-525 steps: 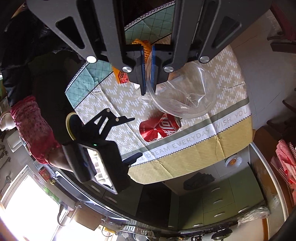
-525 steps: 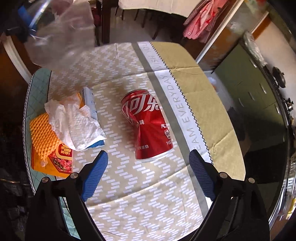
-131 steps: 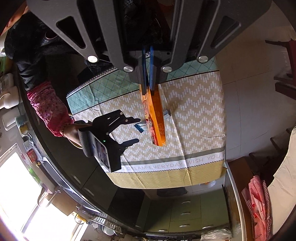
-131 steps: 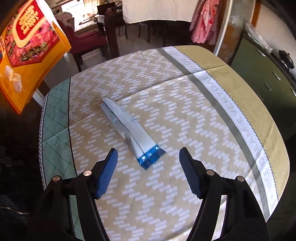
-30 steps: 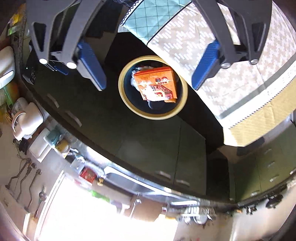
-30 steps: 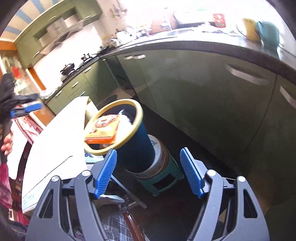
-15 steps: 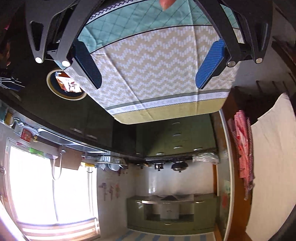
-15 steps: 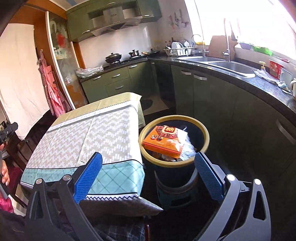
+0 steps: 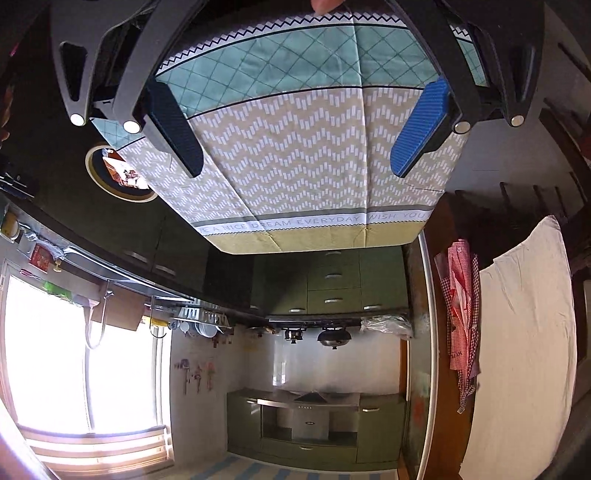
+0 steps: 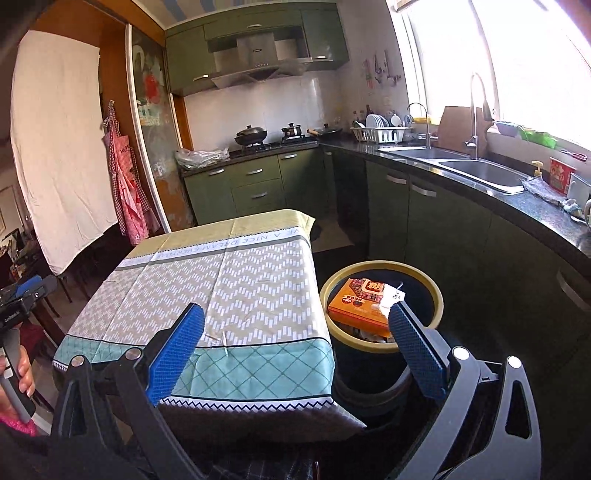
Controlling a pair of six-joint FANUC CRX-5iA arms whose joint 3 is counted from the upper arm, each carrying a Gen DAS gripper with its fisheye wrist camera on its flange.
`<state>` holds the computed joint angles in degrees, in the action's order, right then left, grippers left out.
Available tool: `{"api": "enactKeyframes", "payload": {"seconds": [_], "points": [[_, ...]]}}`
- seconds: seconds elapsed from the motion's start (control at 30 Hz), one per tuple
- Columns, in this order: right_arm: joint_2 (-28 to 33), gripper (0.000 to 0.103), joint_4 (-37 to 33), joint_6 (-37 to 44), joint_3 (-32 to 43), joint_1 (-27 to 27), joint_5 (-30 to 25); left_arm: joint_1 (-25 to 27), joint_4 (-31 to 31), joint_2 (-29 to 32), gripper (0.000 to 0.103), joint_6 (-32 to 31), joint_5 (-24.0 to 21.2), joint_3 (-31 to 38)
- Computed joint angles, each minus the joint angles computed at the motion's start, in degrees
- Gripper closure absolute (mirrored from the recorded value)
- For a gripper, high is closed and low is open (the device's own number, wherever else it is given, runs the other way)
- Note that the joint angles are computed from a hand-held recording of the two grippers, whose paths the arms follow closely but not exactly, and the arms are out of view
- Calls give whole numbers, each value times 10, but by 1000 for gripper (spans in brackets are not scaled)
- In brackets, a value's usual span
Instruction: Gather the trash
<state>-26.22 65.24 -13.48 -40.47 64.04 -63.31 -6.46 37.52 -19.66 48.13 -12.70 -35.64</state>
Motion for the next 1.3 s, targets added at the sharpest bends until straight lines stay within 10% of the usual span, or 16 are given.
{"api": "enactKeyframes", "payload": {"seconds": [1.3], "points": [[17,5,-7,29,15,5,-22,7,15,-28,7,-5,0,-21]]}}
